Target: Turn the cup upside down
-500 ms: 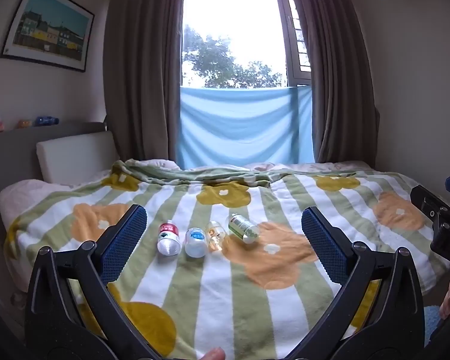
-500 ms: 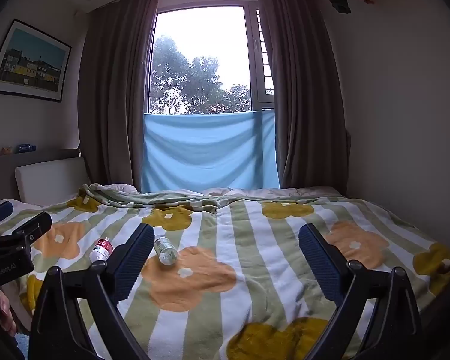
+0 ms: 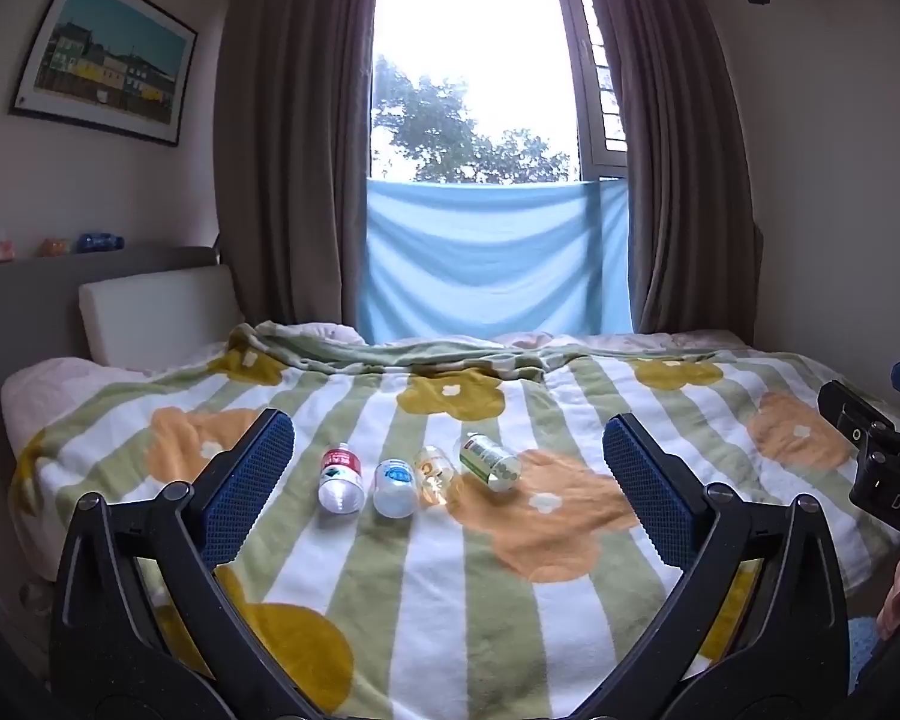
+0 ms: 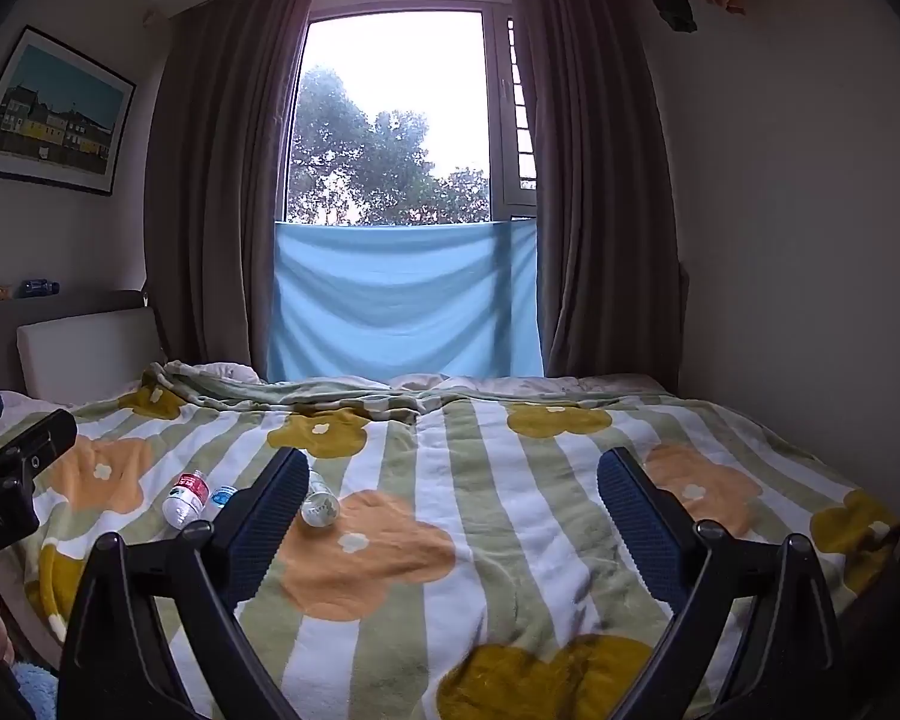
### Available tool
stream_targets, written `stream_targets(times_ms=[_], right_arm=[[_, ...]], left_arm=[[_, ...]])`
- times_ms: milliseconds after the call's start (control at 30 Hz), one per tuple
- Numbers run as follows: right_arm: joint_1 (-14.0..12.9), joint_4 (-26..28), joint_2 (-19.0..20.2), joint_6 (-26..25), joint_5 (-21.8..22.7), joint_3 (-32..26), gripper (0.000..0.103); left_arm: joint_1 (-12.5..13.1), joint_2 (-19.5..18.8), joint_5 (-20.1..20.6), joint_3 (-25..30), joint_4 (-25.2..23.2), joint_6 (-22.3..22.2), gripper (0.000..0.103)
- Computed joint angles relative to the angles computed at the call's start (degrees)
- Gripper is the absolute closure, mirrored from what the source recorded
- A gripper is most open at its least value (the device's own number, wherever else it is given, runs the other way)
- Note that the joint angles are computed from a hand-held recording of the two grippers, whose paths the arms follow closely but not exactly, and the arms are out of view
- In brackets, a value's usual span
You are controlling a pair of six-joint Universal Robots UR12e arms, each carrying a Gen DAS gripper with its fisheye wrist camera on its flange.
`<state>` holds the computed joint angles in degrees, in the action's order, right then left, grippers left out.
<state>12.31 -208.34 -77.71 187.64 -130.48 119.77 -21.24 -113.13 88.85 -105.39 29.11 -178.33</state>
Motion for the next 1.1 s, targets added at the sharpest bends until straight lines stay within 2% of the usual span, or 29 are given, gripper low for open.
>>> stream_targets(times_ms=[133,733,1100], right_arm=[[-0.18,-0.03,-0.16,0.07,0.29,0.23,0.007],[0.22,0.30,-0.13,0.44,-0.26,0.15,0.007],[0.23,0.74,-0.19,0.67,-0.05,0.12,0.007]], left_arm=[[0.39,0.35,-1.40,0.05,-1.59,-0.86,0.000],[0.19,0.13,0.34,0.39,-2.91,-1.39,0.000],[0.58,0.25,-0.88,0.37,-4.28,-2.63,0.000]])
